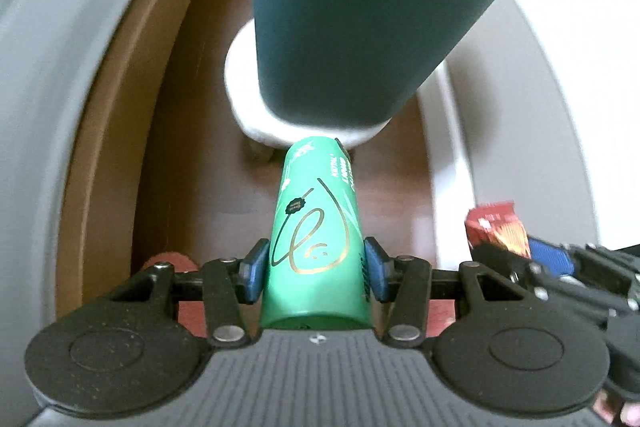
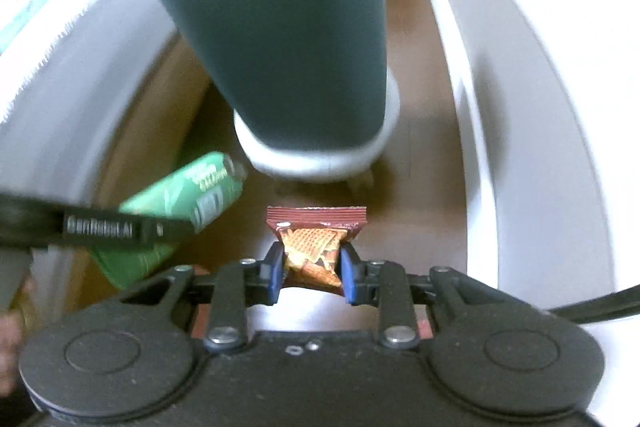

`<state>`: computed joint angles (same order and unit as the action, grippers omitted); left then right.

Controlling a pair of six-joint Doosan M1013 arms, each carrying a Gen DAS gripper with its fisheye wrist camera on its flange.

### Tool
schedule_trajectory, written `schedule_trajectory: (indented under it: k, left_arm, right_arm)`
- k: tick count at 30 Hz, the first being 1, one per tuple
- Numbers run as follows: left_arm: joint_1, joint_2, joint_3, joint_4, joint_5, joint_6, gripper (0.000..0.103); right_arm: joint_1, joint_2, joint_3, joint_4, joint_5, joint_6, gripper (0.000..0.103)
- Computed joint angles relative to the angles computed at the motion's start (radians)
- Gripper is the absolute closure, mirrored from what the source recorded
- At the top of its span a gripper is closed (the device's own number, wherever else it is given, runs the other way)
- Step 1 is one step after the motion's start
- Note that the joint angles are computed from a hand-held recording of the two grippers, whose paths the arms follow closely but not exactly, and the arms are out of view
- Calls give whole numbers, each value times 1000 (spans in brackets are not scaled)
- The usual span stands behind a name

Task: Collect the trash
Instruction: 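Lift both items and carry them over the green wastebasket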

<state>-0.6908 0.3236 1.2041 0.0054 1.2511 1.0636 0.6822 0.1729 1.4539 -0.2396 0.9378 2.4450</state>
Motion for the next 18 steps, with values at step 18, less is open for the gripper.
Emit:
schedule_trajectory:
  k: [18]
  left_arm:
    - [0,72,-344,121,-94,60,55]
  right_arm:
    - [-13,57,-268,-305,-28,-31,76]
